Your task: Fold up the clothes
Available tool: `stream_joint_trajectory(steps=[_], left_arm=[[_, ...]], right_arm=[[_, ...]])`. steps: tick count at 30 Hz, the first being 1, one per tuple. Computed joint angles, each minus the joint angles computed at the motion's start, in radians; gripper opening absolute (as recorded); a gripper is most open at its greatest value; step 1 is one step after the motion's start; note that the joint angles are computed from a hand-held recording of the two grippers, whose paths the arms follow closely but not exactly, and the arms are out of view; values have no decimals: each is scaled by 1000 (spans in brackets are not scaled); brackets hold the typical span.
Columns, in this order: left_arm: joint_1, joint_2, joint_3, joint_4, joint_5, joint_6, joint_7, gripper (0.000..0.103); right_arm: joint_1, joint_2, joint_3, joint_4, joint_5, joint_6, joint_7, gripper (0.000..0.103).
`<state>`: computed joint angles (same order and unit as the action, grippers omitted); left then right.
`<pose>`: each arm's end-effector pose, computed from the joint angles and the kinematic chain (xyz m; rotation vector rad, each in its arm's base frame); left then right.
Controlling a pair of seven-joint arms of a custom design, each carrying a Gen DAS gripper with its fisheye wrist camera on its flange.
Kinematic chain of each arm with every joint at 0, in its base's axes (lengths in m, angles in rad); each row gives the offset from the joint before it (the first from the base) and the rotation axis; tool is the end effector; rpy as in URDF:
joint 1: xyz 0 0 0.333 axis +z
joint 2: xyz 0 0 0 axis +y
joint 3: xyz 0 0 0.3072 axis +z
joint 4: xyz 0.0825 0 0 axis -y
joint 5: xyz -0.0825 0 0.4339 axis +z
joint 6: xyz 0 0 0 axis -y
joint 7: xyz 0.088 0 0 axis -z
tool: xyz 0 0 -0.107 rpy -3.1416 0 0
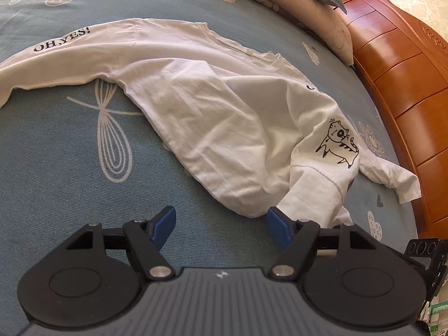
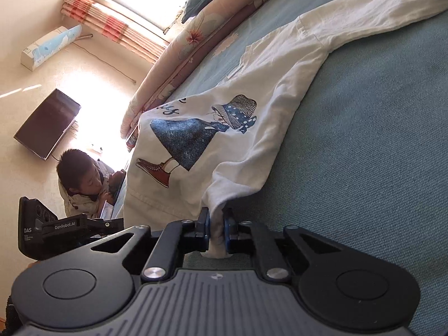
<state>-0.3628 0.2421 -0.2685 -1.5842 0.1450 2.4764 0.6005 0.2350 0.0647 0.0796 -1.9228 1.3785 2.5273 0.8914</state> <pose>0.5984 -0.4138 0.5553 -2.3378 1.7517 -1.0005 0.6305 0.1937 0.4800 -1.4295 1.4324 0.2666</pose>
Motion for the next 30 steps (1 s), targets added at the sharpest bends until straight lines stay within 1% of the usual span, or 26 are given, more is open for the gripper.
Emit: stream_joint_trajectory(steps=[3,5,6,9,11,12,14,15,16,17,18,19,21,27,30], left_arm=[[-2,3,-3,-9,-14,10,-16,72],[-2,0,-6,-23,-20,38,-18,72],[-2,-2,-6,-33,-22,59,-20,72],[-5,-7,-2,-58,-13,124,-44,72],[-11,-3,8,-69,16,168,-75,72],[-13,3,13,-71,30,186,-92,72],[-13,22,18,-66,40,207,-119,72],[-10,31,18,-65,37,216,-128,72],[-8,40,18,-65,34,229,-138,72],[-8,44,22,-74,37,256,-156,72],[-9,45,28,-88,47,299,-176,73],[-12,47,35,-101,60,341,-199,74],[-14,58,45,-111,81,404,-227,75],[-29,112,84,-99,144,546,-278,75],[-46,143,120,-83,153,613,-331,75]], right_arm=[[0,-48,-5,-22,49,50,-65,10],[2,-77,-15,-36,71,79,-101,10],[4,-90,-18,-42,53,123,-109,9],[13,-103,-21,-57,-121,252,-8,9],[12,-106,-27,-72,-245,288,91,11],[9,-107,-30,-80,-312,303,146,15],[11,-114,-28,-110,-422,335,237,17],[15,-116,-30,-116,-431,336,245,17],[18,-117,-32,-121,-438,335,252,20],[22,-123,-36,-127,-425,326,236,21],[26,-129,-39,-134,-411,317,221,23],[29,-132,-39,-136,-419,315,221,27],[33,-134,-39,-139,-437,312,229,31],[37,-125,-39,-134,-496,305,270,33],[32,-109,-38,-126,-542,299,310,38]])
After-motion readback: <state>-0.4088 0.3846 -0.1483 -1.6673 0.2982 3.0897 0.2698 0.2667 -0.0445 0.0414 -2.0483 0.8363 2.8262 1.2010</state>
